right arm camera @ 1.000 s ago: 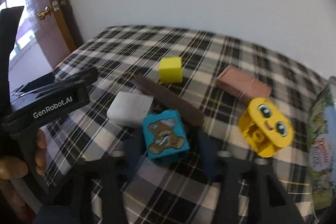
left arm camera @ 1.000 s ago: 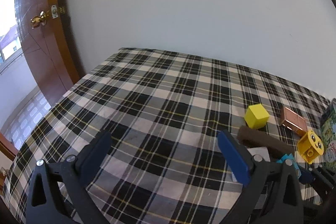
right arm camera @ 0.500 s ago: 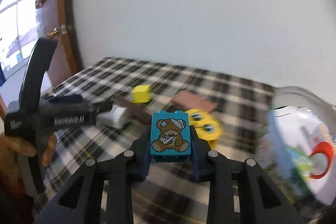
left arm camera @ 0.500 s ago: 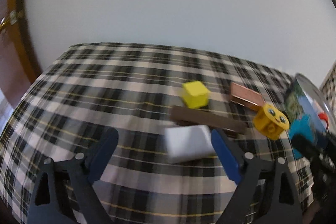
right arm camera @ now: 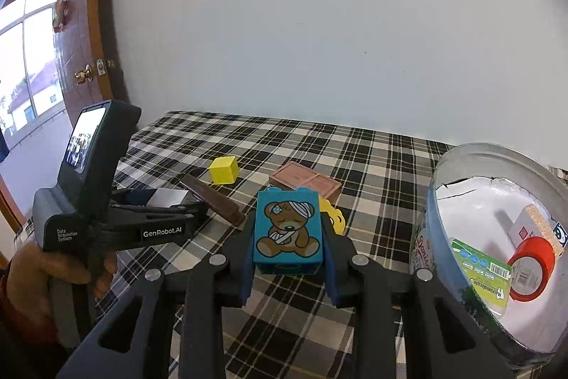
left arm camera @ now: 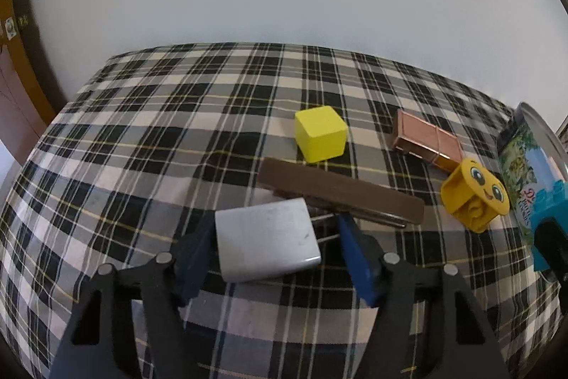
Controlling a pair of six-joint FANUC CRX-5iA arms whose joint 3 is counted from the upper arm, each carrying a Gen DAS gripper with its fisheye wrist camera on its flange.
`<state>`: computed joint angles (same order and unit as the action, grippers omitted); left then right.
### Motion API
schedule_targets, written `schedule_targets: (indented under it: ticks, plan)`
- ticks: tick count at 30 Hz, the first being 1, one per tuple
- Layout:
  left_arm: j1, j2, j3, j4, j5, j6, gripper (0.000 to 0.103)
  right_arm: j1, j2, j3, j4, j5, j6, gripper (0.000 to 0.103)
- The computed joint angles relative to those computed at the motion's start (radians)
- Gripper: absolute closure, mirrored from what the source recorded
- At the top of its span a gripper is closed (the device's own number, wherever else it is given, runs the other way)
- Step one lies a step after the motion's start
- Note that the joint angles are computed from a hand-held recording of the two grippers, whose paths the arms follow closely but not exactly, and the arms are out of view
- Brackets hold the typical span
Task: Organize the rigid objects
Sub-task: 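Grasp the blue teddy-bear block with the right tool while the left tool grasps the white block, then carry the bear block and white block up and over the tin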
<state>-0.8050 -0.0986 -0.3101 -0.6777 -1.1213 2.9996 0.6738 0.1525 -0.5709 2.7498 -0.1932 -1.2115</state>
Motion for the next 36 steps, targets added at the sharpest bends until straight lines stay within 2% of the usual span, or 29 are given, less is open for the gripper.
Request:
schedule_targets:
  ticks: [4,6,10,15,19,26,36]
  plan:
    - [-0.010,-0.061,-0.055,-0.018,0.058,0.083,0.037,-0.011,-0.009,-0.001,0.059,-0.014,-0.065,0.069]
    - [-0.025,-0.077,-0.066,-0.035,0.053,0.137,0.037,-0.014,-0.019,-0.010,0.076,-0.034,-0.087,0.069]
    - [-0.117,-0.066,-0.036,-0.140,-0.064,0.275,0.037,-0.016,-0.048,-0.044,0.078,-0.106,-0.093,0.069]
    - [-0.212,-0.002,0.035,-0.246,-0.201,0.337,0.037,-0.020,-0.078,-0.094,0.046,-0.199,-0.050,0.069]
    - [-0.262,0.035,0.077,-0.301,-0.251,0.371,0.037,-0.029,-0.096,-0.130,0.007,-0.258,-0.002,0.069]
    - [-0.317,0.130,0.188,-0.368,-0.302,0.352,0.037,-0.064,-0.136,-0.185,-0.009,-0.349,0.010,0.069]
    - [-0.331,0.231,0.316,-0.394,-0.266,0.273,0.037,-0.130,-0.182,-0.238,-0.022,-0.411,0.016,0.069]
